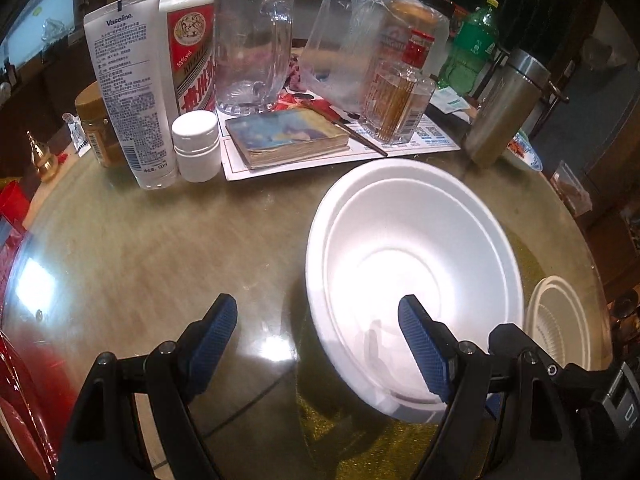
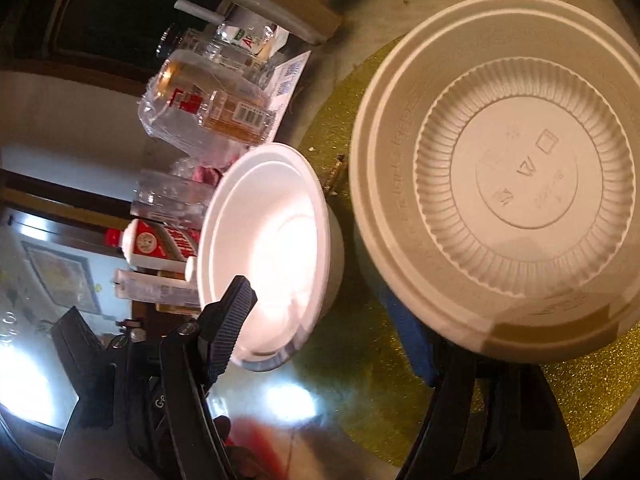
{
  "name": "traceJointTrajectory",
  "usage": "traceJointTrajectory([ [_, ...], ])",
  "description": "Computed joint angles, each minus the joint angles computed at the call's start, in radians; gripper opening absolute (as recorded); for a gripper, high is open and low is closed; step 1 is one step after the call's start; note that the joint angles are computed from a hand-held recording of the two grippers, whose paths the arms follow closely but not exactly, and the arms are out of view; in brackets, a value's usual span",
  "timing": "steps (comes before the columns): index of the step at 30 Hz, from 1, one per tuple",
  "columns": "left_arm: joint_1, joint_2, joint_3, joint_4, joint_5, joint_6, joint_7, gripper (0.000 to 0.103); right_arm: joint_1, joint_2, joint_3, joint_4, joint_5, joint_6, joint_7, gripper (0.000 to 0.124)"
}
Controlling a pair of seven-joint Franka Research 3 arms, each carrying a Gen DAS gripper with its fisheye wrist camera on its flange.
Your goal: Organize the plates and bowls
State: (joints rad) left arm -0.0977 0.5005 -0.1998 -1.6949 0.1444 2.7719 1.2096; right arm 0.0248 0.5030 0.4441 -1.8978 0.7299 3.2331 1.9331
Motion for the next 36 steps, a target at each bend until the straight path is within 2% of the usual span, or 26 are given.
traceJointTrajectory([
  [3,-0.015,0.004,0.022,0.000,0.023,-0.002,-0.025,0.081,0.102,-0.018,-0.125,0.001,-0.028,-0.043,0.051,0.040],
  [4,-0.010,0.008,0.017,0.003,0.021,-0.007,-0.021,0.081,0.113,-0.019,-0.141,0.001,-0.033,-0.053,0.056,0.028],
  [6,-0.012,0.011,0.020,0.005,0.031,-0.013,-0.019,0.078,0.141,-0.021,-0.178,0.004,-0.044,-0.081,0.074,0.015],
  [7,-0.014,0.014,0.020,0.008,0.037,-0.020,-0.017,0.072,0.147,-0.020,-0.185,0.005,-0.045,-0.082,0.077,0.015],
  [8,-0.013,0.016,0.018,0.012,0.038,-0.028,-0.012,0.063,0.125,-0.015,-0.156,0.004,-0.034,-0.068,0.057,0.015],
  [9,-0.002,0.021,0.004,0.015,0.027,-0.033,0.006,0.059,0.099,-0.012,-0.125,0.004,-0.024,-0.055,0.034,0.013],
  [12,0.004,0.019,-0.009,0.010,0.017,-0.035,0.039,0.039,0.125,-0.021,-0.148,0.002,-0.034,-0.058,0.035,0.012],
  [13,0.004,0.015,-0.012,0.006,0.016,-0.037,0.051,0.028,0.136,-0.026,-0.159,0.000,-0.037,-0.057,0.040,0.009],
  [14,0.006,0.012,-0.017,0.004,0.012,-0.041,0.061,0.022,0.164,-0.034,-0.189,-0.005,-0.046,-0.055,0.057,0.008],
  [16,-0.010,-0.001,0.001,-0.007,0.029,-0.030,0.052,0.012,0.181,-0.041,-0.208,-0.010,-0.057,-0.053,0.070,0.007],
  [21,0.021,-0.002,-0.027,-0.009,-0.019,-0.042,0.104,0.011,0.170,-0.042,-0.195,-0.006,-0.065,-0.072,0.069,0.007],
  [24,0.025,-0.011,-0.027,-0.024,-0.031,-0.032,0.117,0.011,0.211,-0.048,-0.240,-0.005,-0.086,-0.081,0.096,0.007],
  [33,0.018,-0.057,-0.009,-0.090,-0.019,0.009,0.103,0.012,0.255,-0.067,-0.280,-0.011,-0.132,-0.091,0.133,0.007],
  [36,0.021,-0.075,-0.004,-0.112,-0.016,0.020,0.096,0.012,0.291,-0.072,-0.315,-0.008,-0.164,-0.107,0.158,0.007],
])
